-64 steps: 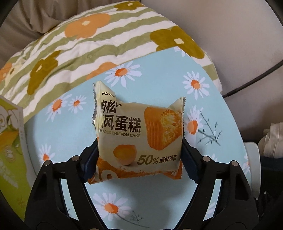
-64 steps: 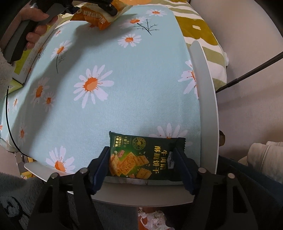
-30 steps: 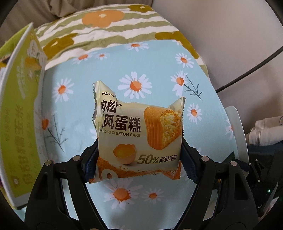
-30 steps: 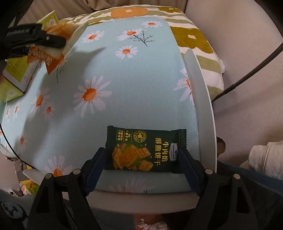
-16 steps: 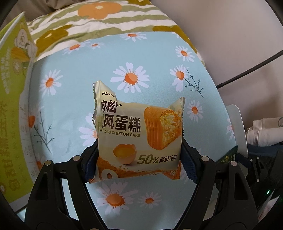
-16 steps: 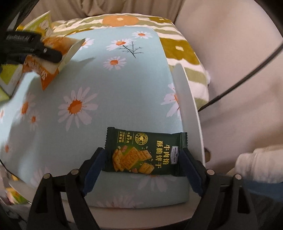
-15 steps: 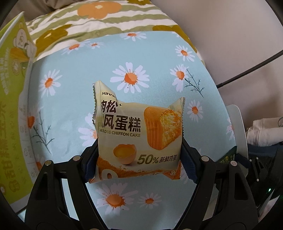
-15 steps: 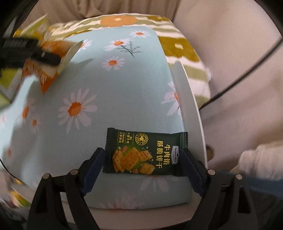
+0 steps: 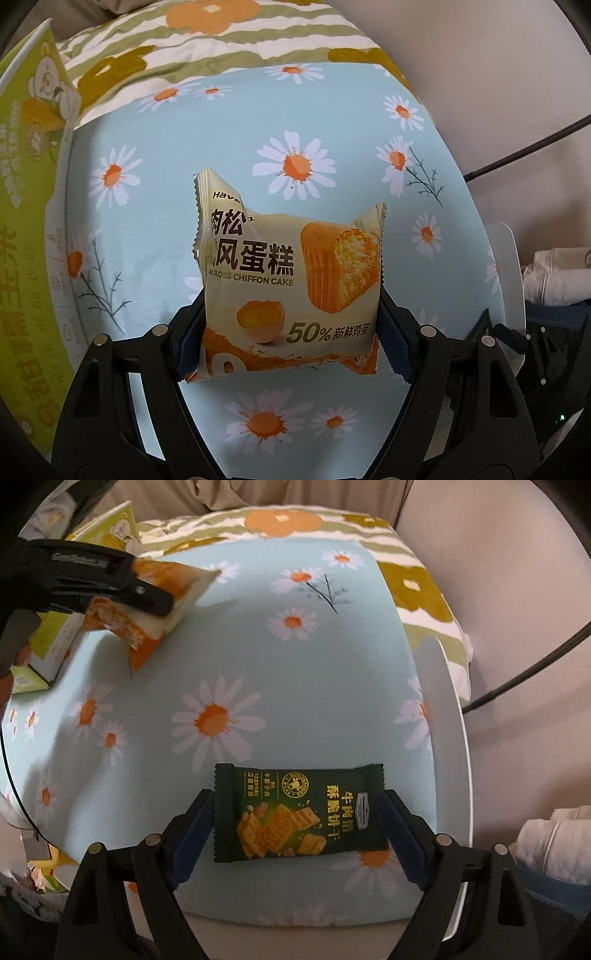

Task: Organize snacks
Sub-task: 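Hold the cake bag in the left tool while the right tool grasps the green cracker packet, then carry the cake bag over the box with the left tool while the right tool carries the green packet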

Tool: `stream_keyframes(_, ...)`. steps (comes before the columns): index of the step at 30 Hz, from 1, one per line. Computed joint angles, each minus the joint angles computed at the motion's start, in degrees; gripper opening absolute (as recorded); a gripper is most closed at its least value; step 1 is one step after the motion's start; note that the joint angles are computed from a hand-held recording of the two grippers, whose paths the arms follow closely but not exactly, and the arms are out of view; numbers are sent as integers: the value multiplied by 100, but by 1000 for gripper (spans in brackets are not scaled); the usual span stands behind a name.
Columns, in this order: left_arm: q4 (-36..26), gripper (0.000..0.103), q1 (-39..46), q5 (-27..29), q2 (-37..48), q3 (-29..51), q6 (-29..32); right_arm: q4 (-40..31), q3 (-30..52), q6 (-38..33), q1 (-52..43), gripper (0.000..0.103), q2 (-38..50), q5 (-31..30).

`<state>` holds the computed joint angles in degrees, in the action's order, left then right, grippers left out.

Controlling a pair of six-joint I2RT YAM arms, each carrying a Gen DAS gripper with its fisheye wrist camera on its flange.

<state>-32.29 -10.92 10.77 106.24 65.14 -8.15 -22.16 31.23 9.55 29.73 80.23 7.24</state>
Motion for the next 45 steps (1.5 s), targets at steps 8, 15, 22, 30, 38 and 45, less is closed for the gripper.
stream_keyframes(8,12,77,41,-9,-58,-50,13,273,-102,-527,-274,103,197,16)
stream_keyframes(15,31,77,4,-11,-100,-91,-7,15,416,-891,-626,103,692,-439)
stream_keyframes(22,13,77,-56,-52,-150,-148,-107,-4,357,-972,-492,80,309,-642)
stream_keyframes(30,-14,77,-126,-121,-287,-204,-245,-227,49,-754,-99,62,-578,-711)
stream_keyframes(38,-91,77,-104,-158,-628,-352,-299,-86,14,-630,73,27,-781,-815)
stream_keyframes(45,-225,77,-38,-175,-1025,-478,-280,-25,162,-901,-90,19,-763,-893)
